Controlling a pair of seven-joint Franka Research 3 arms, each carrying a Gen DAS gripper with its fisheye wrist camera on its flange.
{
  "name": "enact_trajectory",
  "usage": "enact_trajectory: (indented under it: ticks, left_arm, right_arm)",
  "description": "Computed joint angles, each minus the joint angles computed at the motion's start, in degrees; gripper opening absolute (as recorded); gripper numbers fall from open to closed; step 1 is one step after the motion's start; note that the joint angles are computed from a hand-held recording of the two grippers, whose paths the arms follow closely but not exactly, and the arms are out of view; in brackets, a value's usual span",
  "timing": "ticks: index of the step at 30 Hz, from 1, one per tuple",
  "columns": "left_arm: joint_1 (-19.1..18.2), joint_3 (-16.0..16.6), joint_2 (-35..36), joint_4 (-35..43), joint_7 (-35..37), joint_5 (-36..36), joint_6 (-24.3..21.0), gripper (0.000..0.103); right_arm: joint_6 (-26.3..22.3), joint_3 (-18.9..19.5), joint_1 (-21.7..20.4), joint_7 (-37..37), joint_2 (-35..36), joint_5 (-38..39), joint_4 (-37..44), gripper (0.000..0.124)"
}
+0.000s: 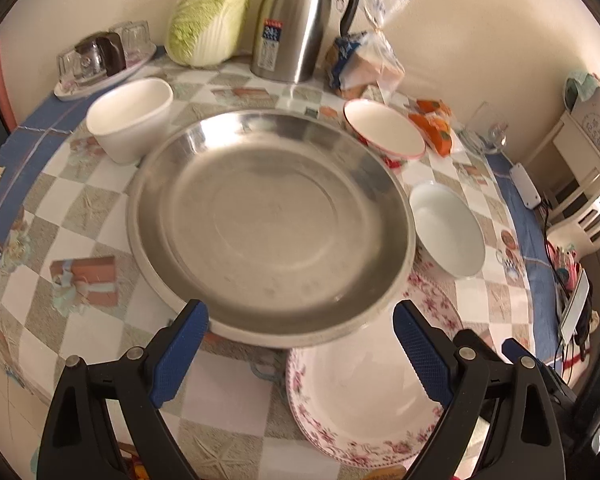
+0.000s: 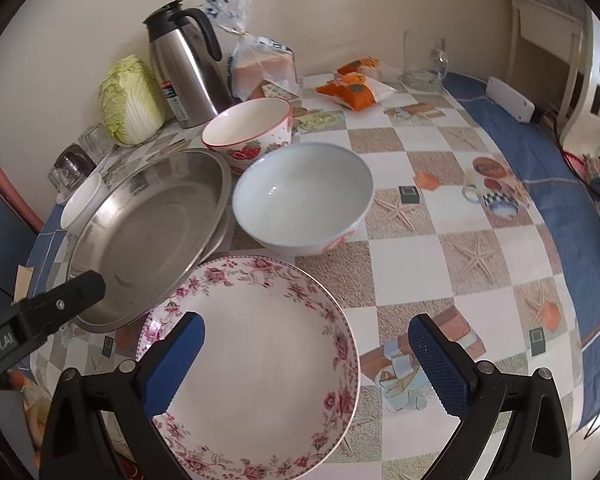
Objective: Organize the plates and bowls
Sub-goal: 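Move both tools to the rim of the pink-floral plate, then close both tools on the pink-floral plate rim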
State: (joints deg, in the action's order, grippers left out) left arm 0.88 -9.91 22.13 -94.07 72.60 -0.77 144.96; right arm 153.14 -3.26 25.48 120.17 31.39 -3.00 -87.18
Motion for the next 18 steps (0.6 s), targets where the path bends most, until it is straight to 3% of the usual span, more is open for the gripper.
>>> enact_trajectory:
  ticks: [5, 12, 16, 18]
  left_arm:
    - [-1.6, 0.9, 0.1, 0.6, -1.6, 3.2, -3.0, 0.094]
    - [-0.9, 0.1, 0.1, 1.4, -1.7, 0.6, -6.9, 0.094]
    - [-0.9, -0.2, 0.5, 1.8, -1.2, -0.1, -8.0, 0.093]
    - [-0.8, -0.3, 0.9, 2.2, -1.2, -0.6, -8.8, 0.086]
  right_arm:
    - [-1.4, 2.6, -3.2, -1.2, 0.1, 5.8, -0.7, 0.103]
    - [-4.9, 3.3, -4.1, -2.5, 1.7, 9.1, 1.3, 0.1]
    - [-5.4, 3.6, -4.7, -1.9, 1.9, 10.8, 1.3, 0.089]
    - [-5.5, 4.2, -5.4, -2.1, 2.1, 12.2, 1.2, 0.081]
